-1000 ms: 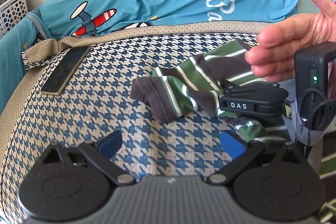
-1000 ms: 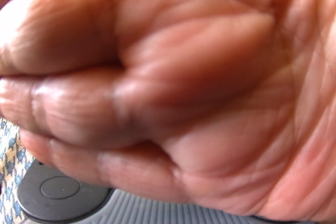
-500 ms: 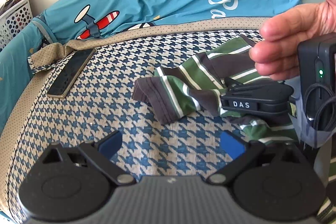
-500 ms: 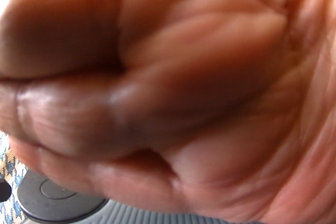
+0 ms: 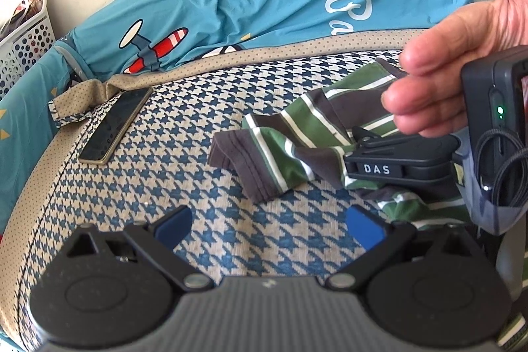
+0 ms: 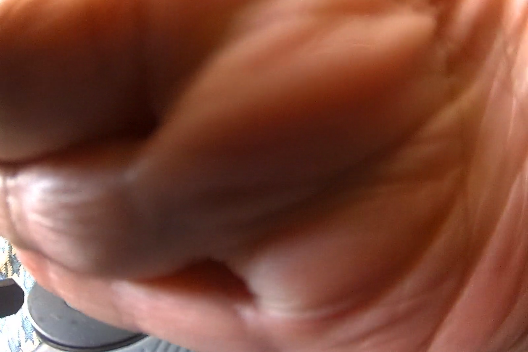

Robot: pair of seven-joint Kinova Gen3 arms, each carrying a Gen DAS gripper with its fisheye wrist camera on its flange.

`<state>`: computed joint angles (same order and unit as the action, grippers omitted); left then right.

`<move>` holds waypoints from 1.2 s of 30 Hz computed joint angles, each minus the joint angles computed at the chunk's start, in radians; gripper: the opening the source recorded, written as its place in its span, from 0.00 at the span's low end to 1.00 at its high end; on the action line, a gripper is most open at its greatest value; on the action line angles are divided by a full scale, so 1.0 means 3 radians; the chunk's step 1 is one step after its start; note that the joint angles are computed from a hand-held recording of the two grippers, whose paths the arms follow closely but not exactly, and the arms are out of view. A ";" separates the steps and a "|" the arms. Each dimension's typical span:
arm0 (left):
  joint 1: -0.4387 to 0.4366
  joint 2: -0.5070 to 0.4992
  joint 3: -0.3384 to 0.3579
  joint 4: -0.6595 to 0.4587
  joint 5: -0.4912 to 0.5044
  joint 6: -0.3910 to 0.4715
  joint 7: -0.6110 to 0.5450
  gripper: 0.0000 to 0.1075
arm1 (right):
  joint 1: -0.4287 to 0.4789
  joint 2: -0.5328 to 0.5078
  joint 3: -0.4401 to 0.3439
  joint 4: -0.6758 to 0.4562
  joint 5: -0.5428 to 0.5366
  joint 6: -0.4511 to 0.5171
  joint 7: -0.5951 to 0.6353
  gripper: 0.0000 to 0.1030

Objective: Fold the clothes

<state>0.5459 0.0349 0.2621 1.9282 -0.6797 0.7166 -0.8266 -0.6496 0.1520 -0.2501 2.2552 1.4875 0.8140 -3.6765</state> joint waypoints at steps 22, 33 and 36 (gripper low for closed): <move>-0.0033 -0.0020 0.0003 0.0002 0.0094 -0.0031 -0.0094 0.93 | 0.0232 -0.0131 0.0048 0.0133 0.0151 -0.0215 0.0032 1.00; -0.0021 -0.0001 -0.0001 -0.0016 0.0065 0.0016 -0.0028 0.93 | 0.0369 -0.0178 0.0079 0.0190 0.0263 -0.0339 0.0030 1.00; -0.0005 0.0013 0.0003 -0.0019 0.0048 0.0028 -0.0027 0.93 | 0.0416 -0.0195 0.0092 0.0207 0.0304 -0.0389 0.0023 1.00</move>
<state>0.5443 0.0387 0.2629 1.9226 -0.6652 0.7251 -0.8349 -0.5249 0.0937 -0.2225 2.3172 1.5786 0.6972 -3.6697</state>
